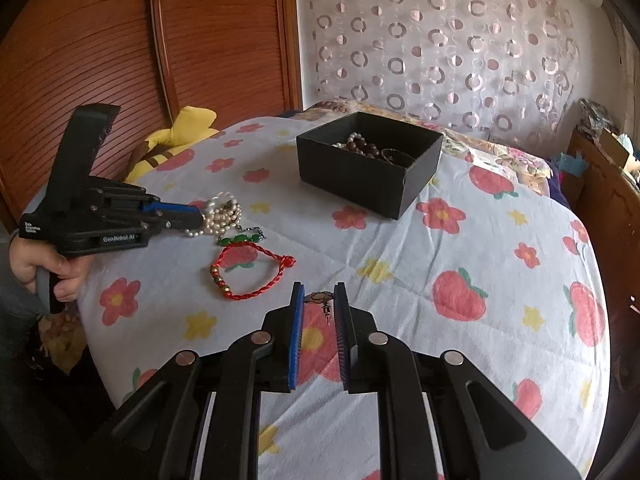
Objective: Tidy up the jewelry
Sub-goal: 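Grasp and lift the pearl bracelet with the left tool while the right grasps the earring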
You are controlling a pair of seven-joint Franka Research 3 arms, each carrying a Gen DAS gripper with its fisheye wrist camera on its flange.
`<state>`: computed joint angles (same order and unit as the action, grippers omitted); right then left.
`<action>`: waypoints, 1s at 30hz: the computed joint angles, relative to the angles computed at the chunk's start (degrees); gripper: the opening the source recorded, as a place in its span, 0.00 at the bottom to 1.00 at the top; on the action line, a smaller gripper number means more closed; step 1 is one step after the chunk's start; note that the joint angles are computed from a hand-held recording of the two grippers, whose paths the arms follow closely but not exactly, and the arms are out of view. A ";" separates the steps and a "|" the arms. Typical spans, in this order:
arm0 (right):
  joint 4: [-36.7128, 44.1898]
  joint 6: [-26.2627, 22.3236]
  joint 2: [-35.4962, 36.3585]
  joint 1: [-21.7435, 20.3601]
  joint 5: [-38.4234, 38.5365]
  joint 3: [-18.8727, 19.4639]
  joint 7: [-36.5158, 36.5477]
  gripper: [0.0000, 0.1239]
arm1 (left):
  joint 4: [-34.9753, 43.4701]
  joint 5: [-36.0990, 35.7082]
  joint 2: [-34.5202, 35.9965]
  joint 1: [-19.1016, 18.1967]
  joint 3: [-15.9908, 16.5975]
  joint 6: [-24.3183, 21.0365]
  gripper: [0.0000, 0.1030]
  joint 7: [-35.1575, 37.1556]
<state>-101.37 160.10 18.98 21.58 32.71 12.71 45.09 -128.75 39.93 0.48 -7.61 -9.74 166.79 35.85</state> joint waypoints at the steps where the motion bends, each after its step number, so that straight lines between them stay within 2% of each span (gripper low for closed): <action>1: -0.05 -0.08 -0.02 0.00 -0.05 -0.06 0.03 0.13 | -0.05 1.09 -0.29 0.02 0.07 0.26 0.07 -1.15; 8: 0.51 0.26 0.20 0.23 -0.64 -0.21 0.74 0.13 | 0.72 7.09 -2.82 1.30 -0.18 2.64 0.07 -6.92; 17: 1.60 0.85 0.01 -0.12 0.03 0.09 0.02 0.13 | 3.75 10.96 -4.58 2.76 -1.39 4.15 0.07 -9.44; 30: 5.79 1.68 0.74 -0.20 -0.11 0.08 -0.28 0.13 | 14.30 15.36 -2.84 1.96 -1.78 1.64 0.07 -9.87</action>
